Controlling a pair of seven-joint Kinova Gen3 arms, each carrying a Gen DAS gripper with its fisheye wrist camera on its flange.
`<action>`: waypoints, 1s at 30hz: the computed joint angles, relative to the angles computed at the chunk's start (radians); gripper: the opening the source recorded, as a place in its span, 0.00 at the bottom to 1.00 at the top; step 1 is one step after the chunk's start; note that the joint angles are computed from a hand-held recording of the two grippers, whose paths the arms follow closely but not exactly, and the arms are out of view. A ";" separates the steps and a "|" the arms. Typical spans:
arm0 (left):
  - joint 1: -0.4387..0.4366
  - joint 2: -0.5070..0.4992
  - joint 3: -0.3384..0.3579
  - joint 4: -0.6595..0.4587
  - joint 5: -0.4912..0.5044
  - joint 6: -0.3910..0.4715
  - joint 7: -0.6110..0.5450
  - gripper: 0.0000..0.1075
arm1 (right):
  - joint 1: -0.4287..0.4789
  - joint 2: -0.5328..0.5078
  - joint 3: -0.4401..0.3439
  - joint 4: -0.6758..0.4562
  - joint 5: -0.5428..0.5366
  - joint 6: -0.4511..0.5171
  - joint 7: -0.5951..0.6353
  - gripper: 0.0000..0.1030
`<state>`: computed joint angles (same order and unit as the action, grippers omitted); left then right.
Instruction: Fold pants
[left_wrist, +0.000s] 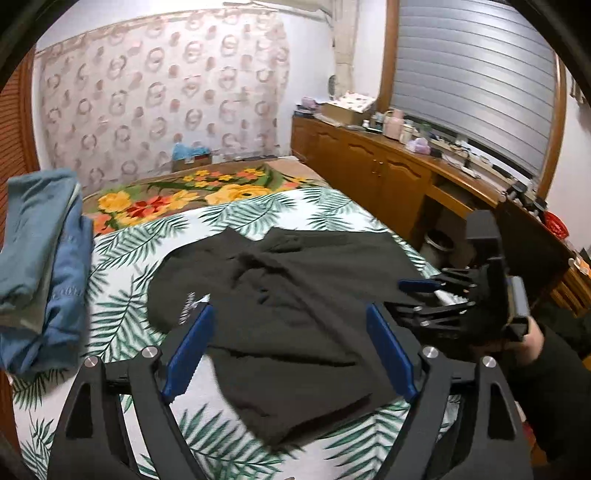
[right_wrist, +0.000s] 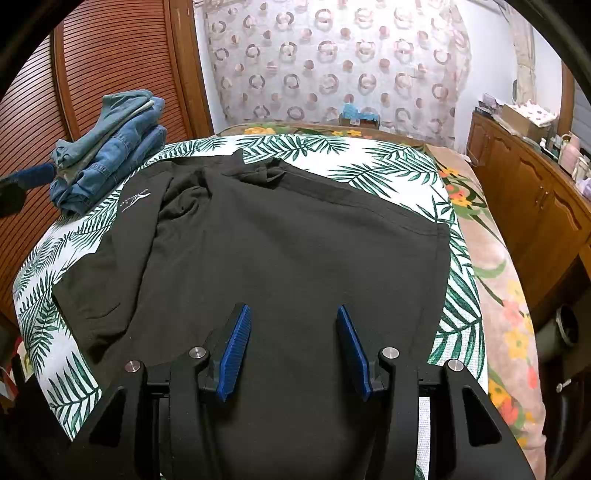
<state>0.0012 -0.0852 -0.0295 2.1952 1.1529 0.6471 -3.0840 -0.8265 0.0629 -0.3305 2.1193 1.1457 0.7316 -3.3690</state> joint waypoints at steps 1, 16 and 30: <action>-0.003 0.012 0.000 -0.002 -0.013 -0.007 0.008 0.78 | -0.001 0.001 0.000 0.000 0.001 0.001 -0.003 0.49; -0.091 0.074 -0.021 0.087 0.065 -0.044 -0.150 0.78 | -0.045 0.025 -0.014 -0.038 -0.016 0.127 0.007 0.49; -0.142 0.089 -0.021 0.132 0.117 -0.036 -0.248 0.78 | -0.192 0.063 -0.061 -0.105 0.070 0.188 -0.108 0.49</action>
<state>-0.1408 0.0035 -0.0508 2.3272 1.2704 0.6108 -3.3320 -1.0189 0.1257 -0.3912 2.0144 1.2155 0.9195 -3.4767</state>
